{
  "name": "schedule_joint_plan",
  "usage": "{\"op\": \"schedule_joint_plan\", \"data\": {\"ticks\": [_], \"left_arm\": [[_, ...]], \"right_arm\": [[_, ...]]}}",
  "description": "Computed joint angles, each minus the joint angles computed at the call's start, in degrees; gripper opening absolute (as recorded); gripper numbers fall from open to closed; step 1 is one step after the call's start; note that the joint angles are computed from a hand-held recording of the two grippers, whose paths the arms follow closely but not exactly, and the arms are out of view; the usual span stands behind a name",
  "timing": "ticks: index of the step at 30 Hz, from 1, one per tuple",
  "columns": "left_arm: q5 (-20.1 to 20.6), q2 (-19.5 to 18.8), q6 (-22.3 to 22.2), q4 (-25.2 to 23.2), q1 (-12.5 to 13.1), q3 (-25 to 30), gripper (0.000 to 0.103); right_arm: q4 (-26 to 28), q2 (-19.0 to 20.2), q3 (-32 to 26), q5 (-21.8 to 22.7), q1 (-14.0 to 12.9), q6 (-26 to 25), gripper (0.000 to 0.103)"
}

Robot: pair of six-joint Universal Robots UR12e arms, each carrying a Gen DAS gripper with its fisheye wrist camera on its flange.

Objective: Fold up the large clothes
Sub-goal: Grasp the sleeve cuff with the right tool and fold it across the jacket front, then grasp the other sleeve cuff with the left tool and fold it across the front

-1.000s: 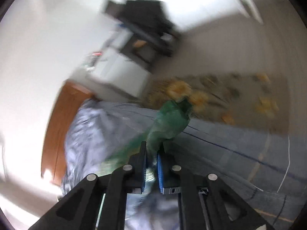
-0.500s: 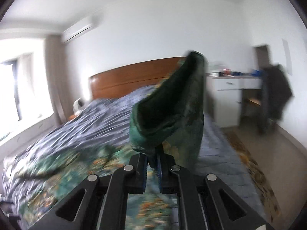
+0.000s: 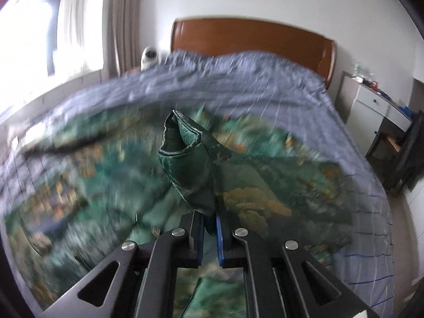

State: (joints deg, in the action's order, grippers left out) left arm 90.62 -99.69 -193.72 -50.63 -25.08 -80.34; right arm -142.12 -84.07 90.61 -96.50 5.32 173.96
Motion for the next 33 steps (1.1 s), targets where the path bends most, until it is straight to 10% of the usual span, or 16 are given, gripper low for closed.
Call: {"op": "schedule_joint_plan", "data": {"ticks": [7, 11, 21, 28, 33], "left_arm": [[0.99, 0.21, 0.63, -0.44, -0.17, -0.21, 0.103], [0.79, -0.12, 1.39, -1.91, -0.29, 0.38, 0.103], [-5.46, -4.62, 7.98, -4.68, -0.16, 7.16, 0.103], [-25.31, -17.54, 12.59, -16.63, 0.74, 26.5, 0.102], [-26.22, -30.75, 12.16, -32.39, -0.5, 47.43, 0.093]], "right_arm": [[5.74, 0.32, 1.68, -3.99, 2.23, -1.26, 0.012], [8.98, -1.03, 2.19, -1.87, 2.24, -0.68, 0.055], [1.39, -11.52, 12.04, -2.28, 3.05, 7.83, 0.06], [-2.77, -16.42, 17.49, -2.55, 3.91, 15.58, 0.06], [-2.34, -18.02, 19.33, -1.11, 4.0, 18.29, 0.06]]}}
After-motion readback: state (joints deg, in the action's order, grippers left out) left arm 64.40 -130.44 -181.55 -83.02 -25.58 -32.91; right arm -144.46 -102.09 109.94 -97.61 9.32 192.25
